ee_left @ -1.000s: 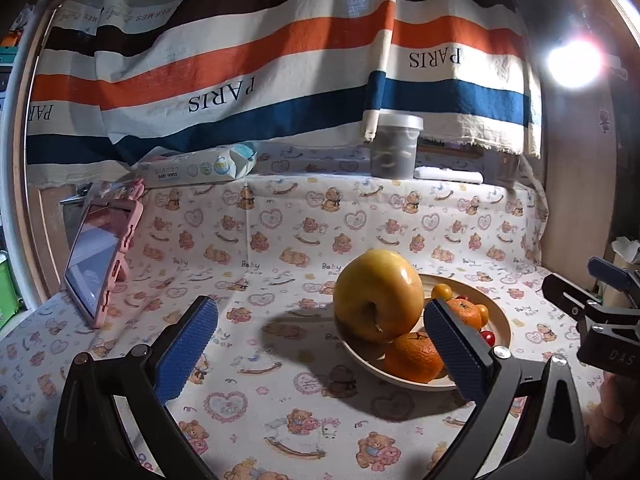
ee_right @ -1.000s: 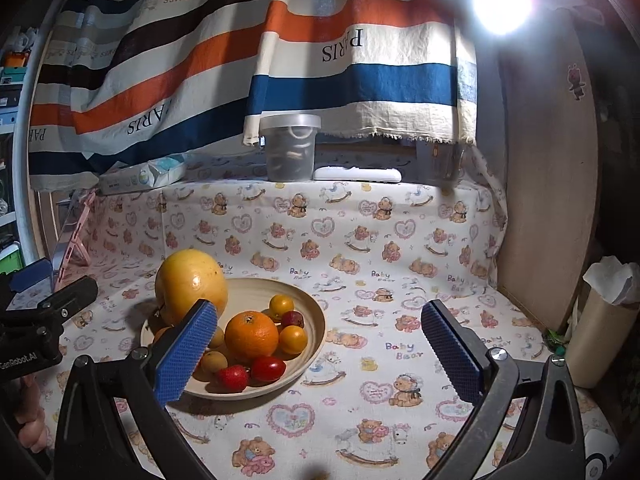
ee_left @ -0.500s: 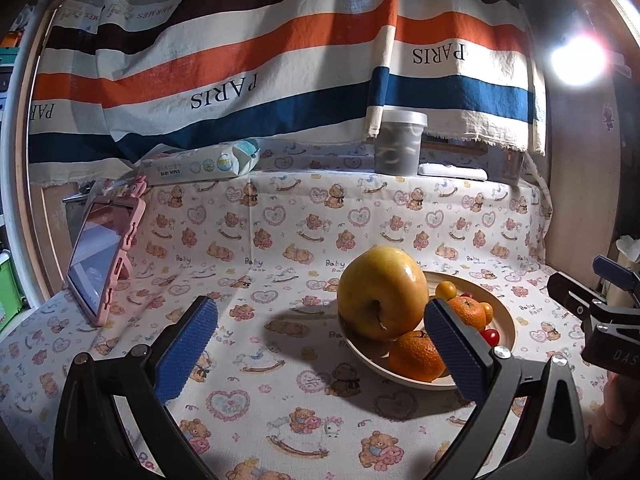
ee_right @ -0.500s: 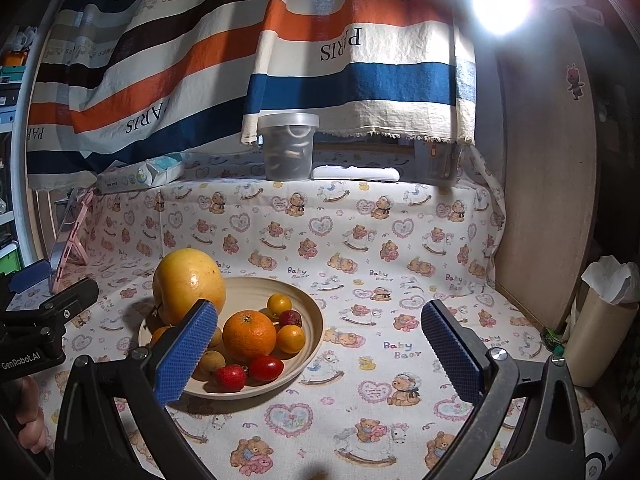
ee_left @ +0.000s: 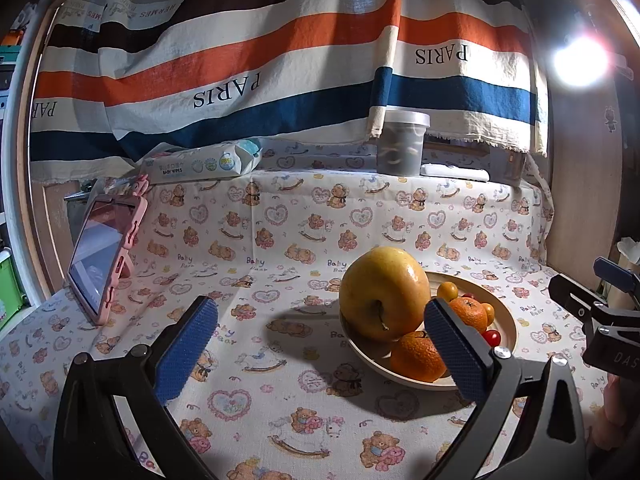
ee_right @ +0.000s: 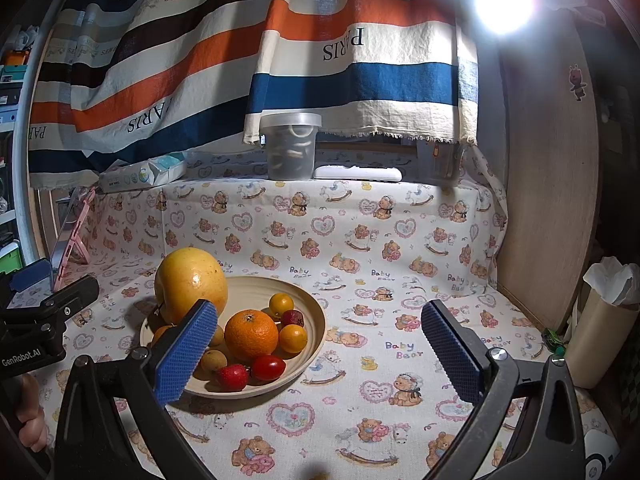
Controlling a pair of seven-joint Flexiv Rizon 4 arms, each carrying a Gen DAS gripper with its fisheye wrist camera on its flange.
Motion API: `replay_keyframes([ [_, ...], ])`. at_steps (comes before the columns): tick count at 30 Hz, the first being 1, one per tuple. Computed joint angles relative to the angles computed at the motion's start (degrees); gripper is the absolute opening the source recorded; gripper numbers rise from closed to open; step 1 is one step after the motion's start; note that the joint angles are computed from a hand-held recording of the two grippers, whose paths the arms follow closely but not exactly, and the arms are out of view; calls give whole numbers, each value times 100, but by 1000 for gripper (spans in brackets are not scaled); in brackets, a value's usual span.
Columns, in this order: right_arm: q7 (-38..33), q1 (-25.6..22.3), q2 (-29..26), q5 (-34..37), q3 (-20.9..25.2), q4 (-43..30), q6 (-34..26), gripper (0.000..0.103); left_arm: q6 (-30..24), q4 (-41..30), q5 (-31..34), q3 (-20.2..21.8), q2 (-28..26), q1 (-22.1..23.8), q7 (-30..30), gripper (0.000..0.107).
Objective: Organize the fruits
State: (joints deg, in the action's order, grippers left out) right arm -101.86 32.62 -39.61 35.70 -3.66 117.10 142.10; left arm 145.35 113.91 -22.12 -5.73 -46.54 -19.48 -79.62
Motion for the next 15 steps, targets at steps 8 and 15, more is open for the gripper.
replay_keyframes([
  [8, -5, -9, 2, -4, 9, 2, 2, 102, -1, 0, -34, 9, -1, -14, 1, 103],
  [15, -5, -13, 1, -9, 12, 1, 4, 102, 12, 5, -55, 10, -3, -19, 2, 103],
])
